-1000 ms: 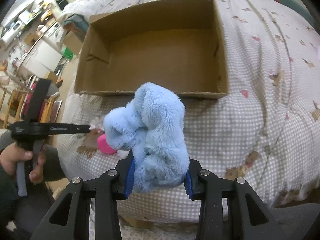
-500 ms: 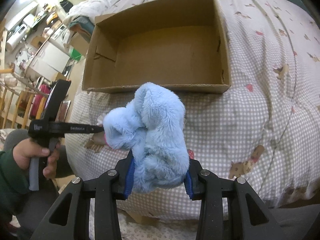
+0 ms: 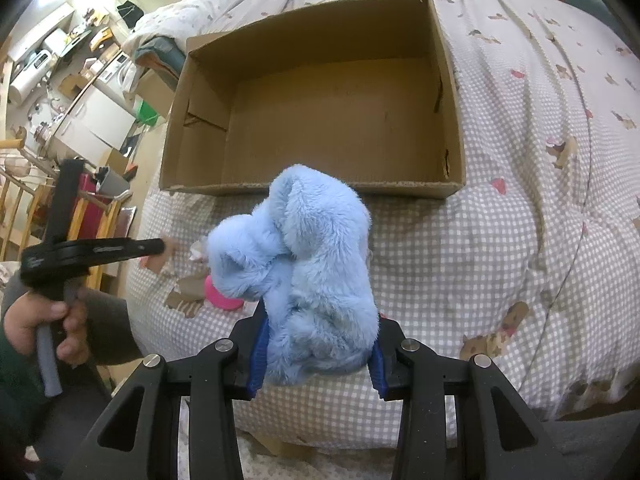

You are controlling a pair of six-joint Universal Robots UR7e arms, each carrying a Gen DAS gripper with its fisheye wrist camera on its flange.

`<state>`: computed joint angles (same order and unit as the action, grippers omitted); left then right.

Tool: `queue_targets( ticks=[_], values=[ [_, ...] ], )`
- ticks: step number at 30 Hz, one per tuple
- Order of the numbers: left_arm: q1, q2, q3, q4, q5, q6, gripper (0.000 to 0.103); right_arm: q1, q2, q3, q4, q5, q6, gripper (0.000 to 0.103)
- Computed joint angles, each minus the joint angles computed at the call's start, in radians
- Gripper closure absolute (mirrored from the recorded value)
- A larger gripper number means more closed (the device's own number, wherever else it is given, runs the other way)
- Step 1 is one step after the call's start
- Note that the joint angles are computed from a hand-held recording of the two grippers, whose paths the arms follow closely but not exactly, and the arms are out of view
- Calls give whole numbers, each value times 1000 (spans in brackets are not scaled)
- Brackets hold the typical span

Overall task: Organize soft objects
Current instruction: 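Lift the blue scrunchie with the right gripper while the left gripper grasps the tan tube, then carry the scrunchie and tube over the box with both grippers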

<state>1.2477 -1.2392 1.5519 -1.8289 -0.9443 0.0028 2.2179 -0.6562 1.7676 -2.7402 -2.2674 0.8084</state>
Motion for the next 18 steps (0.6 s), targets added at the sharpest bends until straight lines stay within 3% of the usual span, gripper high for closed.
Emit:
queue_targets(
  ticks=[6,10,18],
  values=[
    [-56,-67,37,-78,-55,82,99,2,-12,19,-84,-16,-4,60],
    [-89,-90,32,-116,-81,136,99,15,-27,4,-76,-53,-12,60],
    [-118,-23,-43,-201,-104,234,99,7,-44,-57,-98,-101,-89,60]
  ],
)
